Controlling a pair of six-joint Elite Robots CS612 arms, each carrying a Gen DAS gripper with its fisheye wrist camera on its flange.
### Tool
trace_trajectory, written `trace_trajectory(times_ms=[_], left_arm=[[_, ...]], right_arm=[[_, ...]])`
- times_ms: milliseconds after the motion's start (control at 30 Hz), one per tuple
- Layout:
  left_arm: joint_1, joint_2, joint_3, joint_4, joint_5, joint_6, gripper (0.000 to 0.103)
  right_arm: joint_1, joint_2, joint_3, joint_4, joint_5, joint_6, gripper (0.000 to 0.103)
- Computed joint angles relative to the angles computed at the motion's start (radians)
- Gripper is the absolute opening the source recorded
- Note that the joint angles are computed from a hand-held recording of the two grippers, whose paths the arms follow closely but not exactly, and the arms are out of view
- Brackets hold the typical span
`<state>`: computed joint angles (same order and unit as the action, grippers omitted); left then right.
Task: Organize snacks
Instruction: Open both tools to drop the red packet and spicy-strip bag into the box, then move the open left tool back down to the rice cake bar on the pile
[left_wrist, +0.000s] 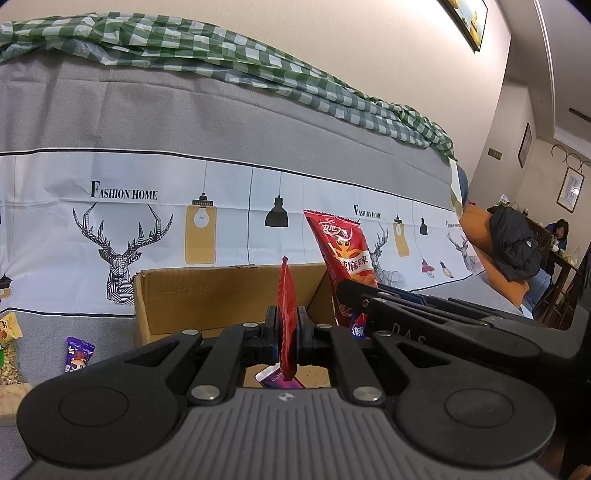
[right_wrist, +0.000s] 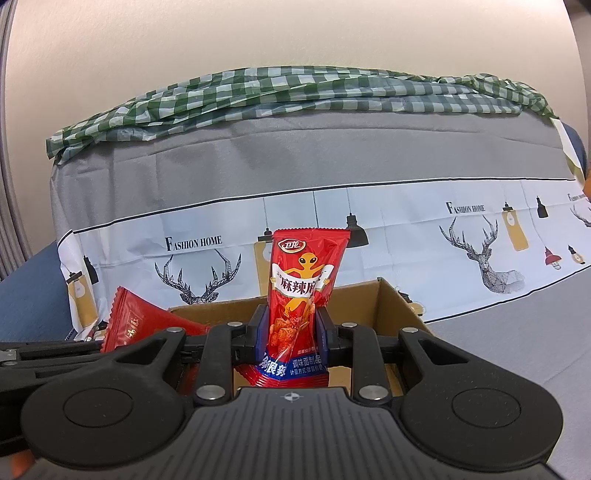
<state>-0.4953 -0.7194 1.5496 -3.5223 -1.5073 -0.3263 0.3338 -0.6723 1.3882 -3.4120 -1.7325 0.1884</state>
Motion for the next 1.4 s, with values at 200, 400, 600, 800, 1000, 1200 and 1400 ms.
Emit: trace_trajectory(times_ms=[200,400,600,800,1000,1200,1400], left_arm=[[0.0,0.0,0.0,0.002,0.001,0.001,0.008],[0.002,0.0,0.0,0.011,-0.018,0.003,0.008],[0.009,-0.002,-0.003,0.039,-0.017,-0.019,0.024],[0.016,-0.011,0.012,0.03,0.015,-0.052,0.024],[0.037,-0.029,0.037,0.03,0.056,-0.146,0.024],[0.077,-0.047,0.063,0.078,0.105,-0.326,0.024],[0.115,-0.066,0.081,0.2,0.184,-0.519,0.024]], right_arm=[[0.003,0.001,-0.002,0.003,-0.007,0.005,0.027],[0.003,0.001,-0.002,0.006,-0.01,0.006,0.027],[0.01,0.001,-0.011,0.043,-0.062,0.025,0.049],[0.012,0.004,-0.013,0.032,-0.071,0.03,0.054],[0.023,0.014,-0.022,0.0,-0.058,0.02,0.054],[0.038,0.021,-0.026,-0.035,0.017,0.022,0.049],[0.049,0.026,-0.035,-0.079,0.125,0.035,0.024]])
